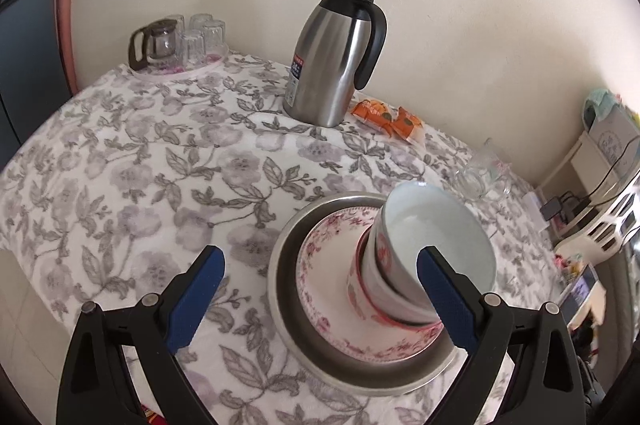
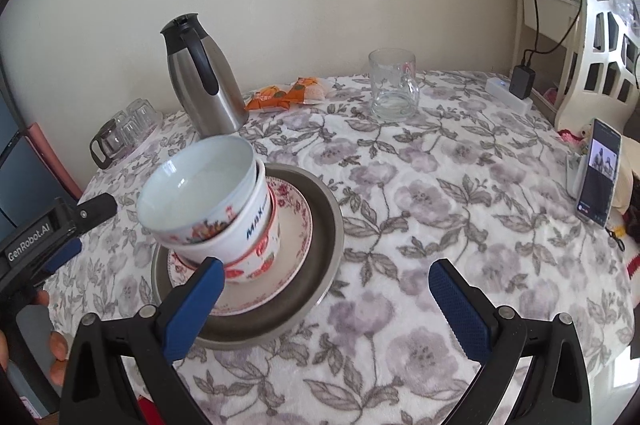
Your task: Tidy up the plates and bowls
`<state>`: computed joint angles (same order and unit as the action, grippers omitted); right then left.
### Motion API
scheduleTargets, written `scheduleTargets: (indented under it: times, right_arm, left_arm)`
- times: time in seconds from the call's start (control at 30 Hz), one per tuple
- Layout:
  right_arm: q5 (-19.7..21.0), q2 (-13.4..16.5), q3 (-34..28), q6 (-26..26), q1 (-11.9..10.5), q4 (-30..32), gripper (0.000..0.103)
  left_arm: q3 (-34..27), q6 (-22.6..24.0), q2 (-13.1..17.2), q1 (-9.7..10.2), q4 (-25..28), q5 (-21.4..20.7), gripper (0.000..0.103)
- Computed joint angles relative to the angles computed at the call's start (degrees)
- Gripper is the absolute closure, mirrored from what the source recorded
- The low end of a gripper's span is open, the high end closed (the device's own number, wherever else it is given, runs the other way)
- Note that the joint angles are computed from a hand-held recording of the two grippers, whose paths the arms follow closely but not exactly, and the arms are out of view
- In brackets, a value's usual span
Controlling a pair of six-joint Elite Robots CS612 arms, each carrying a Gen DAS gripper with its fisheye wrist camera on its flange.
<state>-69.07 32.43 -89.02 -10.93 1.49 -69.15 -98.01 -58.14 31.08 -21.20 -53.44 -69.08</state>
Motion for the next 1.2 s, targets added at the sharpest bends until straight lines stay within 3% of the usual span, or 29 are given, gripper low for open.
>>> scheduleTargets:
  times: [0.13, 0.33, 0.63, 0.93, 1.2]
  right_arm:
    - [-0.33, 0.89, -1.3, -0.67, -0.21, 1.64, 0.0]
    - [-1.01, 1.95, -2.02, -1.55, -0.12, 4.29, 0.0]
    - [-2.44, 2.67, -2.01, -2.82, 0.25, 6.9, 0.0]
    - [-3.82, 3.6, -2.69, -2.21, 0.0, 6.81, 0.0]
    - [-4.64, 4.41, -3.58, -2.4, -0.21, 6.04, 0.0]
  left_arm:
    - [-0.83, -0.21, 0.01, -1.31, 2.87, 2.12, 0.006]
    - [-0.25, -2.22, -0.63, -2.26, 11.14, 1.2, 0.006]
    - [0.53, -4.19, -0.73, -2.43, 19.07, -1.87, 0.006]
    - [1.61, -1.9, -0.47, -2.48, 21.17, -5.25, 0.006]
    - [0.82, -0.61, -0.1, -3.28, 21.21, -3.78, 0.006]
